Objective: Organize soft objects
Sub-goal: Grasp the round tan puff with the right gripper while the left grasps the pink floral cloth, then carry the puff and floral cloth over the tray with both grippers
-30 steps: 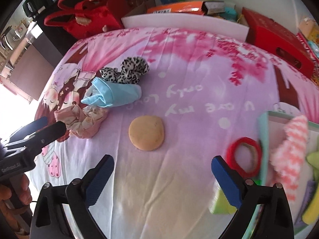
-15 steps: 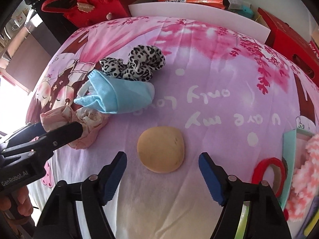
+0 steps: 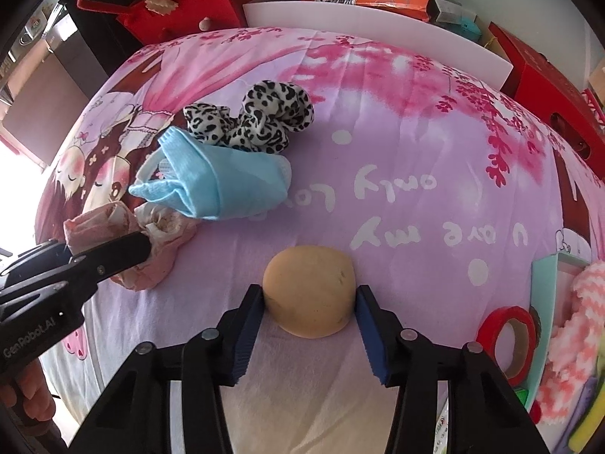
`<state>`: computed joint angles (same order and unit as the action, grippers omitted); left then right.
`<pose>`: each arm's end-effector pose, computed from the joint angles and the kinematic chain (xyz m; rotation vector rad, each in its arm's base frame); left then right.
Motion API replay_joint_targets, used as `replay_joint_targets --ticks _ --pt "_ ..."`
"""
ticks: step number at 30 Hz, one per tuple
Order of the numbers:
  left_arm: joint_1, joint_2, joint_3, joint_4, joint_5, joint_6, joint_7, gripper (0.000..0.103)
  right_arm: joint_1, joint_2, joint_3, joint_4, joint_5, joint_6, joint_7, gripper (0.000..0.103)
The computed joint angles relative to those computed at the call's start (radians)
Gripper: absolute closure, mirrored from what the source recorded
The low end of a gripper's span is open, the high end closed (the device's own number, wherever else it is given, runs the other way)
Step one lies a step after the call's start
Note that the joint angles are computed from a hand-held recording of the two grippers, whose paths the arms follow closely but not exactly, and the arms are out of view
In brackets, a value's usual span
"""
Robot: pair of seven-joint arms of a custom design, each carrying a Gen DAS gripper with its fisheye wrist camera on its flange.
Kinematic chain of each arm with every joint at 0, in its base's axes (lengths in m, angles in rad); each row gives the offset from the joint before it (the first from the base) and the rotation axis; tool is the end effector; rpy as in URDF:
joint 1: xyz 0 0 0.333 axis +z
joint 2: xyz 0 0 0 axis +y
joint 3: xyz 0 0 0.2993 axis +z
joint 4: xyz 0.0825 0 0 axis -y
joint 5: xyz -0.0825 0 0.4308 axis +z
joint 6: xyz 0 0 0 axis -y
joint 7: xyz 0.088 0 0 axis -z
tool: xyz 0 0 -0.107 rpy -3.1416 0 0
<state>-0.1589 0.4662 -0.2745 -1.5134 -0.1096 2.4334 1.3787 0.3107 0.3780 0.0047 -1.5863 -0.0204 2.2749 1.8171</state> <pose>0.7035 -0.2905 0.4211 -1.9997 2.2497 -0.7817 0.6972 0.2266 0.4168 -2.1066 1.9459 -0.2370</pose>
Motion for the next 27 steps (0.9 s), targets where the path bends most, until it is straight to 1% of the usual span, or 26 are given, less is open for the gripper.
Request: replay_joint_targets --ticks 4,7,15,22,27 --pt "0.003 -0.014 -0.003 -0.02 -0.004 0.013 0.007 0.087 -0.001 -0.022 0.0 -0.025 0.002 0.003 0.003 0.051" --pt "0.009 -0.027 -0.008 -0.035 -0.018 0.019 0.017 0.09 -0.004 -0.039 0.001 -0.04 0.004 0.004 0.003 0.051" --pt "0.008 -0.094 -0.009 -0.103 -0.04 0.035 0.015 0.091 -0.01 -0.124 0.007 -0.113 -0.006 0.011 0.013 0.051" --pt "-0.002 -0.17 -0.001 -0.163 -0.053 0.025 -0.007 0.091 -0.02 -0.208 0.015 -0.178 -0.026 0.014 0.029 0.051" --pt "-0.004 -0.223 0.0 -0.202 -0.084 0.037 0.003 0.091 -0.031 -0.272 0.022 -0.226 -0.036 0.018 0.044 0.051"
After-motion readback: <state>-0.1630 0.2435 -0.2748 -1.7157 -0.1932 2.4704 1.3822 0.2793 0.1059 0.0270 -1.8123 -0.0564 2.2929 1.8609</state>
